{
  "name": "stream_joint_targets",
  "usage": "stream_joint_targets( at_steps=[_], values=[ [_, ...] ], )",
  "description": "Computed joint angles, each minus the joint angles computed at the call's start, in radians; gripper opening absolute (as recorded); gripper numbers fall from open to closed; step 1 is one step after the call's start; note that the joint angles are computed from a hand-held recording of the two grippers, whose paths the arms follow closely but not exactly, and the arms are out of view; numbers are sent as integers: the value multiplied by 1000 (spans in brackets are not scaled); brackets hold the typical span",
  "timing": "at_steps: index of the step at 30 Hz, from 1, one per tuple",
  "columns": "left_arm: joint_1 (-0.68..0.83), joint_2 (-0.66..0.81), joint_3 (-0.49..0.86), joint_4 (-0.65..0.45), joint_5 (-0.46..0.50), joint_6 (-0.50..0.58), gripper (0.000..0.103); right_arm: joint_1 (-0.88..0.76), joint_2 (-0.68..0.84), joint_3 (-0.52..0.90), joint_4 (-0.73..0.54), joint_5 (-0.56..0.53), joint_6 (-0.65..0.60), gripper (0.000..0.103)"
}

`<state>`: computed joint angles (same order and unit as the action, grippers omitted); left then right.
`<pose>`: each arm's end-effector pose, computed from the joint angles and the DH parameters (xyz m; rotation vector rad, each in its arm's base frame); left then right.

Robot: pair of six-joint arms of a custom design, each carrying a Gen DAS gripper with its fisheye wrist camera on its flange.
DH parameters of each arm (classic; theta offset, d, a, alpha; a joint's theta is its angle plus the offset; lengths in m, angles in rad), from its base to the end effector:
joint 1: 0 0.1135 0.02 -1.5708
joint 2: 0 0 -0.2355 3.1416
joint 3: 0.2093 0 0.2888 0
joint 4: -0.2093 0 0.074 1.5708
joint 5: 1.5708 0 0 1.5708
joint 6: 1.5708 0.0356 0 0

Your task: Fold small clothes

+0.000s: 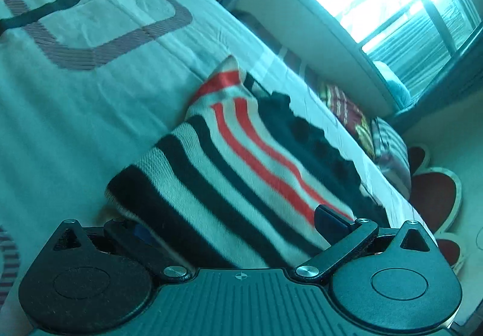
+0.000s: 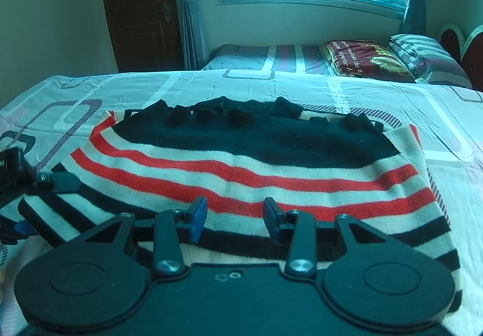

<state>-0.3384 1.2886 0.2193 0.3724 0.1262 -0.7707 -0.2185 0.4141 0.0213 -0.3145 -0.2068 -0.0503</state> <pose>0.2123 -0.0795 0.0507 -0.4393 2.3262 -0.7091 0.1686 -0.0300 0.0848 0.0822 2.2602 0.0928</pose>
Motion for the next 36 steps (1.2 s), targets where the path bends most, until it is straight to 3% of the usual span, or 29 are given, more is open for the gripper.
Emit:
stream_joint_targets(
  at_steps=[2,3,7,9,11,13,15,16,18,19,21,25,29,36],
  values=[
    [-16,62,28,46,-31,5,103,-2,94,16,77,3,4,40],
    [-25,92,41,67,-49,4,98,-5,138,23,112,4,10,40],
    [-20,164,83,93,-95,28,61,18,280,57,239,44,23,40],
    [-2,188,96,98,-95,28,45,47,426,85,338,102,20,40],
    [8,201,107,97,-90,28,42,94,534,69,468,161,-25,42],
    [-3,171,95,82,-105,34,35,138,508,45,482,219,-31,42],
    [-12,146,85,78,-110,43,35,121,449,74,381,200,-14,38],
    [-16,144,88,75,-116,51,34,110,422,62,399,192,-5,36],
    [-20,127,83,69,-123,58,30,95,514,82,421,171,2,40],
    [-29,110,82,61,-133,70,29,95,532,54,497,169,-57,39],
    [-57,53,66,57,-160,102,28,83,480,59,427,151,-58,39],
    [-133,-44,75,37,-196,188,28,-10,390,72,321,30,7,40],
    [-223,-48,118,48,-225,272,28,-120,272,51,238,-95,29,41],
    [-419,41,223,62,-201,377,28,-453,187,78,78,-333,-72,42]
  ],
)
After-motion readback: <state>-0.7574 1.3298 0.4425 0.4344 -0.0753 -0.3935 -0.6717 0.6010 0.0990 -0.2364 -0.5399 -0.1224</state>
